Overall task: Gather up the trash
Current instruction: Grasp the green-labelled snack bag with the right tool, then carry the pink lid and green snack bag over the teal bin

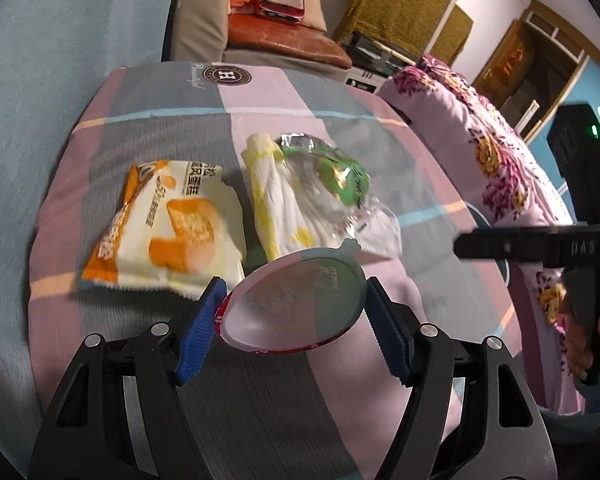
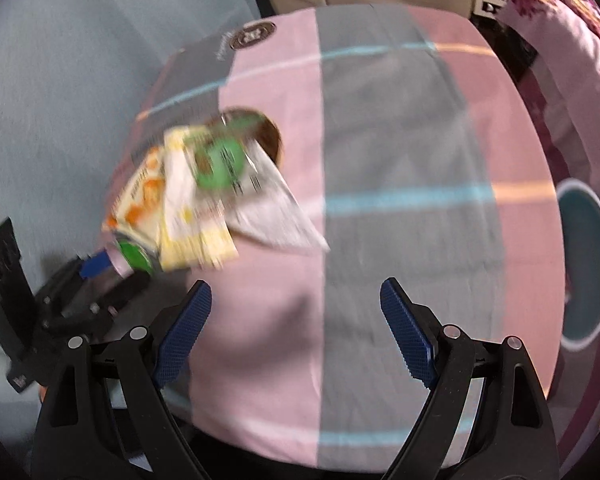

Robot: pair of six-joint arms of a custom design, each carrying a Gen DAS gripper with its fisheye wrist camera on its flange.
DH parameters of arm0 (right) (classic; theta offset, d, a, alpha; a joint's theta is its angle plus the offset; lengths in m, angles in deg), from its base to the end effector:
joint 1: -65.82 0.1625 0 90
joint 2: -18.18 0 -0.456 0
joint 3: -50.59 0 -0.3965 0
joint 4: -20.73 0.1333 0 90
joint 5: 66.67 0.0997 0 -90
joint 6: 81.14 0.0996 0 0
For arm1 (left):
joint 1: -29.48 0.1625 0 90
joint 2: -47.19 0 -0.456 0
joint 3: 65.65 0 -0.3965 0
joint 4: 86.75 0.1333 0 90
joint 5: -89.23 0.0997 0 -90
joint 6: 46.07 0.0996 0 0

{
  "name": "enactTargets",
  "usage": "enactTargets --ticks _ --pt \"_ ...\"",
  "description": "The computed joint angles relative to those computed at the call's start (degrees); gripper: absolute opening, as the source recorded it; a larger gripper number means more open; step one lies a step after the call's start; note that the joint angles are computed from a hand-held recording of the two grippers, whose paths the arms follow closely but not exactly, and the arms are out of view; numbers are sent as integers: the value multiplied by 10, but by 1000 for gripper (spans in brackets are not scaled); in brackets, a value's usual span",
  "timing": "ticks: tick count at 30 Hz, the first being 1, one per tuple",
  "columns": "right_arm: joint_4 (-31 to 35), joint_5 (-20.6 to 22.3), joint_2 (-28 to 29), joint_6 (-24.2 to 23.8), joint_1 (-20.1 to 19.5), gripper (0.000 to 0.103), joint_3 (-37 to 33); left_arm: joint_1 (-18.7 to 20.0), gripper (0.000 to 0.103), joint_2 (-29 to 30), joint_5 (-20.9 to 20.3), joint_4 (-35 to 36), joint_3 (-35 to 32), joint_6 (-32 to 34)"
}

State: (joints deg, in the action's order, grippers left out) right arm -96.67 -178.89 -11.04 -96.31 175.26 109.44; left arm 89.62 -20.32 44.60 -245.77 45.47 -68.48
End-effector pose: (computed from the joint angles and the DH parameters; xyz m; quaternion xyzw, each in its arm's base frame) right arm 0.3693 -0.7590 0.0931 0.2954 -0.9355 -0.0119 0.1932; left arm -0.1125 -0.6060 0.2899 -0.0262 0.9037 -0.3479 0.2484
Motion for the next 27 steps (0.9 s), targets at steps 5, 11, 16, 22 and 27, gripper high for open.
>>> enactTargets --ticks 5,11,16,22,27 --pt "56 25 70 4 5 82 -113 16 71 4 -17 7 -15 8" --pt "130 33 151 -6 13 82 -239 30 71 0 -20 2 -20 14" --pt "161 23 189 -15 16 82 -296 43 71 1 -22 -9 -29 16" --pt "184 20 211 -11 13 64 -328 51 71 10 -32 -5 -40 12" --pt "158 23 191 -19 9 48 -299 46 71 13 -25 -5 -42 8"
